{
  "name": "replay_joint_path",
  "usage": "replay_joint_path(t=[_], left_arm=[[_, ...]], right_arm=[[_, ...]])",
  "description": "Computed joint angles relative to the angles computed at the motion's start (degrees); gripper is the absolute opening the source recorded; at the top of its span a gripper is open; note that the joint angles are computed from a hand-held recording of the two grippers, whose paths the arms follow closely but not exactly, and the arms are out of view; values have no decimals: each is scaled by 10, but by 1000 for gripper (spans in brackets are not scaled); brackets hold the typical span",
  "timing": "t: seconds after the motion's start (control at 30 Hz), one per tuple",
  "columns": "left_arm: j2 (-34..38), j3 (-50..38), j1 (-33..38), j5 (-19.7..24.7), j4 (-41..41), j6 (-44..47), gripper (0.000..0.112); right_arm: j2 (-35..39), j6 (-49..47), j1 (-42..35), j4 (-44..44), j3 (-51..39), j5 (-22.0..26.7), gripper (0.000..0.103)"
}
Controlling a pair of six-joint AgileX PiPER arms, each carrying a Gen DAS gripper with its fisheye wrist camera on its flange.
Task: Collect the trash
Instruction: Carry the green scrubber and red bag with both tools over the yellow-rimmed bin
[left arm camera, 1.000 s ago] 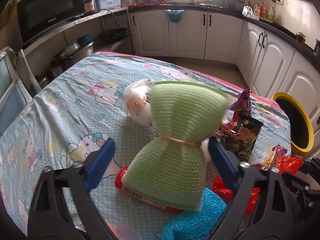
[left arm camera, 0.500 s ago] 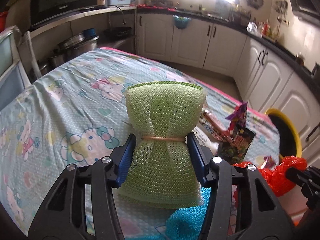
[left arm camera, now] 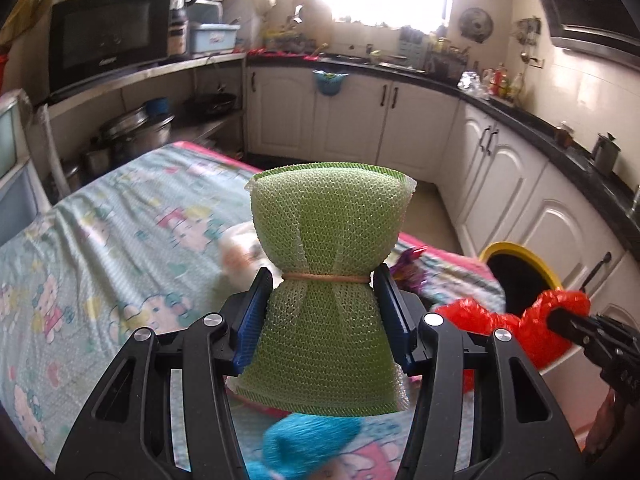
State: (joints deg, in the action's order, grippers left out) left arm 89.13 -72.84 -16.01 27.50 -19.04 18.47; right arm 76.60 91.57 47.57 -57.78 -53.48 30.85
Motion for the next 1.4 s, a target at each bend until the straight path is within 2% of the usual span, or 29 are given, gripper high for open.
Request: replay_joint_path(t=[0.33, 0.67, 0.97, 1.07, 1.4], left_arm=[[26, -46, -89, -10, 64, -69, 45], [73, -107, -163, -14, 99, -112, 45], [142, -181, -217, 2, 99, -131, 45], [176, -214, -234, 13, 91, -133, 45], [306, -371, -298, 91, 127, -158, 45]], right_arm=[[-89, 21, -37, -31, 50, 60, 8], [-184, 18, -101, -41, 106, 98, 8], [-246, -17, -200, -10, 149, 87, 8], [-257, -43, -254, 17, 171, 61, 8], [-246, -62, -347, 39, 218, 18, 8]])
